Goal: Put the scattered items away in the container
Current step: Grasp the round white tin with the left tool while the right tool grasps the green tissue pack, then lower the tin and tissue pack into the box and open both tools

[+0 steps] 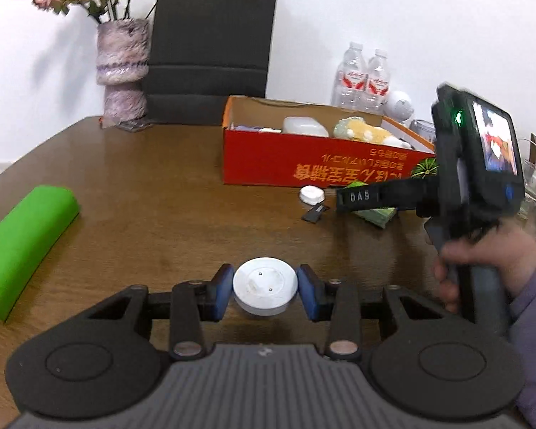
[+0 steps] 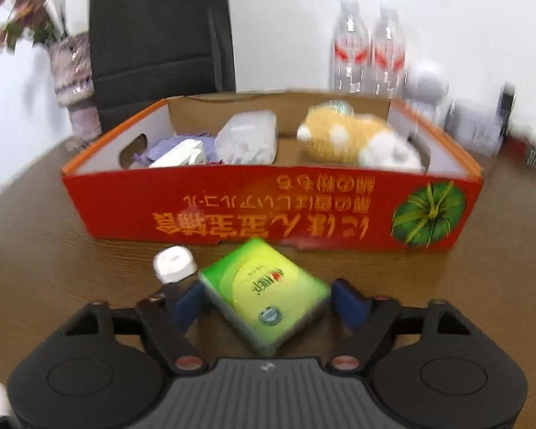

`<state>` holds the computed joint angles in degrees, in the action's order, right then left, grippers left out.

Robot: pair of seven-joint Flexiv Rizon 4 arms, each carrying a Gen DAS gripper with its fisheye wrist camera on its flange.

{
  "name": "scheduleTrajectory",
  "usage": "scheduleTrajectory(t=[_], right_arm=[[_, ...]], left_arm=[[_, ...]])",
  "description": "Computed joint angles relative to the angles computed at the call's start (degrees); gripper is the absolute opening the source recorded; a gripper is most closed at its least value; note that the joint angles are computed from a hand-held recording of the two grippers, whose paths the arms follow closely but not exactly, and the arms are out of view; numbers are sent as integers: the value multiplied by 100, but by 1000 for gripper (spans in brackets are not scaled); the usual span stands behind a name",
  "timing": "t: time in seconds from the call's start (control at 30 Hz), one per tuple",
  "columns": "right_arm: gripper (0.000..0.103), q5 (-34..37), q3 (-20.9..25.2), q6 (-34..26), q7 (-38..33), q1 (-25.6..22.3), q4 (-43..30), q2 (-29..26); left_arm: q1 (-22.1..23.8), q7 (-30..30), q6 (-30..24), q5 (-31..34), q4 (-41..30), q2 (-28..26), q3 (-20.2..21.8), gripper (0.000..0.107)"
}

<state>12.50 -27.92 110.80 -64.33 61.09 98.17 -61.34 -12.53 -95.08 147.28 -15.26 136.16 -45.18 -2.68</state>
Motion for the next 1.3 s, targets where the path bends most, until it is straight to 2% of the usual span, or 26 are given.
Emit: scheduleTrajectory(t=[0.1,0.2,0.3,0.37,0.43,0.6,0.73,0.77,0.8,0.83,0.9,0.93,0.97,1.0,1.03,1.07,1.1,1.13,1.17,1.2,1.23,1.27,1.3], right_arm=[[55,-47,186,126,-72,-159,129,125],[52,127,199,319,-201,-105,456,238],[52,109,785,935,-557,-371,1160,649],[52,-108,1378,1642,-900,-699,1778,894],[52,-263,1782,2117,-1171,-922,2251,1056],[51,-132,2266,2577,-1731,-1126,2976,1346],[51,-359,2763,2736,-1864,-1732,3022,1629],[51,-260,2959,2718,-2135,-1930,2905,1739],[51,-81,3342,2633,-2590,-2276,2685,1858],[51,109,3776,2491,-3112,-2676,2400,1960],[51,748,4494,2002,-4302,-3299,1577,2059],[51,870,4576,1570,-4585,-3469,1110,2092],[51,970,4480,1007,-4712,-3499,644,2111],[51,1020,4266,311,-4682,-3442,178,2105],[51,721,3913,-529,-4280,-3345,-289,2028],[51,189,3704,-1326,-3684,-3355,-755,1853],[51,-549,3682,-2005,-2938,-3486,-1222,1592],[51,-1483,3813,-2594,-2074,-3708,-1689,1264],[51,-2274,4130,-3174,-1513,-3991,-2155,935],[51,-2702,4362,-3695,-1218,-4138,-2622,623],[51,-2756,4459,-4190,-1159,-4151,-3071,379],[51,-2577,4369,-4540,-1197,-4052,-3448,208],[52,-2486,4347,-4738,-1175,-4008,-3726,57]], left_arm=[[88,-95,26,95,33,-17,-25,40],[107,-89,-22,147,2,-30,-23,40],[53,19,-14,202,-18,-48,-1,40],[-14,144,-72,170,-59,-70,14,40],[-95,262,-140,96,-97,-94,22,40],[-246,307,-1,46,-97,-95,-35,40],[-33,319,-66,409,-230,154,-140,40],[60,369,-193,522,-326,283,-161,40],[126,462,-337,599,-462,411,-157,40],[127,491,-564,736,-682,547,-28,40],[-15,168,-1474,1255,-1398,771,537,40],[91,24,-2089,1564,-1844,818,601,40],[306,-67,-2708,1808,-2310,799,478,40],[610,36,-3297,1879,-2777,702,169,40],[777,405,-3891,1583,-3243,522,-101,40],[785,858,-4481,1027,-3710,298,-217,40],[632,1355,-5010,245,-4177,33,-147,40],[411,1565,-5586,-295,-4643,-212,110,40],[259,1462,-6152,-461,-5109,-449,379,40],[268,1228,-6575,-345,-5488,-648,463,40],[300,969,-6941,-113,-5836,-826,512,40],[266,848,-7159,-46,-6078,-969,614,40],[248,724,-7271,22,-6237,-1069,688,41]])
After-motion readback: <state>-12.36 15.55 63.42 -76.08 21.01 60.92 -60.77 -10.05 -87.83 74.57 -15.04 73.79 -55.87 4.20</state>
